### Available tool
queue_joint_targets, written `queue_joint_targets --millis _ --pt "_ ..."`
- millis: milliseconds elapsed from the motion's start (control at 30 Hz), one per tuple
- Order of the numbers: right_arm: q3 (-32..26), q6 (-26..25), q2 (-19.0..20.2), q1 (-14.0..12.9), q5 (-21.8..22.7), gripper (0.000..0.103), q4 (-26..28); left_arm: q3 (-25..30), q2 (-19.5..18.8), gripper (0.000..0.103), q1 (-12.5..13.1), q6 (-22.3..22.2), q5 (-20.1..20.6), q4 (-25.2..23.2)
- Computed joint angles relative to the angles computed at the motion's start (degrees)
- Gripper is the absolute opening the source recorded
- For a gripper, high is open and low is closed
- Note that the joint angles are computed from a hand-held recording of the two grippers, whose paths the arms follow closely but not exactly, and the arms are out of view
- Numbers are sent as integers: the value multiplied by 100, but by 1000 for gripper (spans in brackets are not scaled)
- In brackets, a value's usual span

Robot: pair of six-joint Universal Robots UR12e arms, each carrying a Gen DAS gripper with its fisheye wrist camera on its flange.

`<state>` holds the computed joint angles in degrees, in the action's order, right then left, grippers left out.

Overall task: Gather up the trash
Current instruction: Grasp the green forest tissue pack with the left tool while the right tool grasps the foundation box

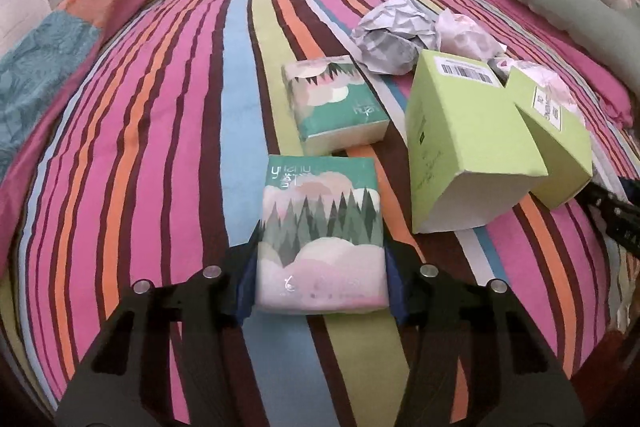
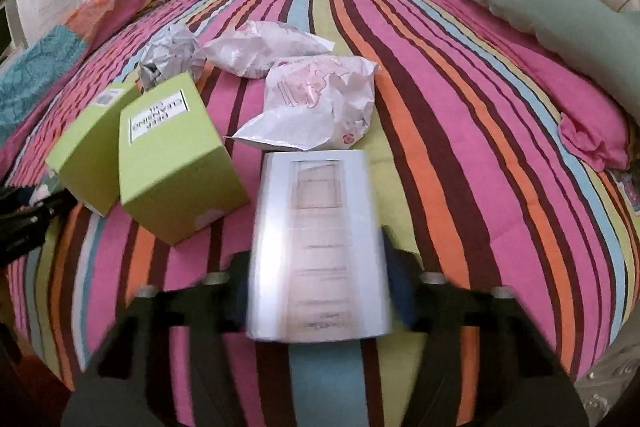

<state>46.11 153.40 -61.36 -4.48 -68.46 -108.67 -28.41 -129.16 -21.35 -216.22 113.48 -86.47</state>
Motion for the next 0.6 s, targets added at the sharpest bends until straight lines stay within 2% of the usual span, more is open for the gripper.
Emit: queue_joint_targets --millis 67,233,600 --pt "-60 59 1 -49 214 45 171 11 16 50 -7 -72 -32 -28" --pt "16 185 -99 -146 480 45 223 -227 187 50 -50 -190 30 200" --pt "467 408 -485 -349 1002 45 358 -1224 811 50 -245 -642 84 715"
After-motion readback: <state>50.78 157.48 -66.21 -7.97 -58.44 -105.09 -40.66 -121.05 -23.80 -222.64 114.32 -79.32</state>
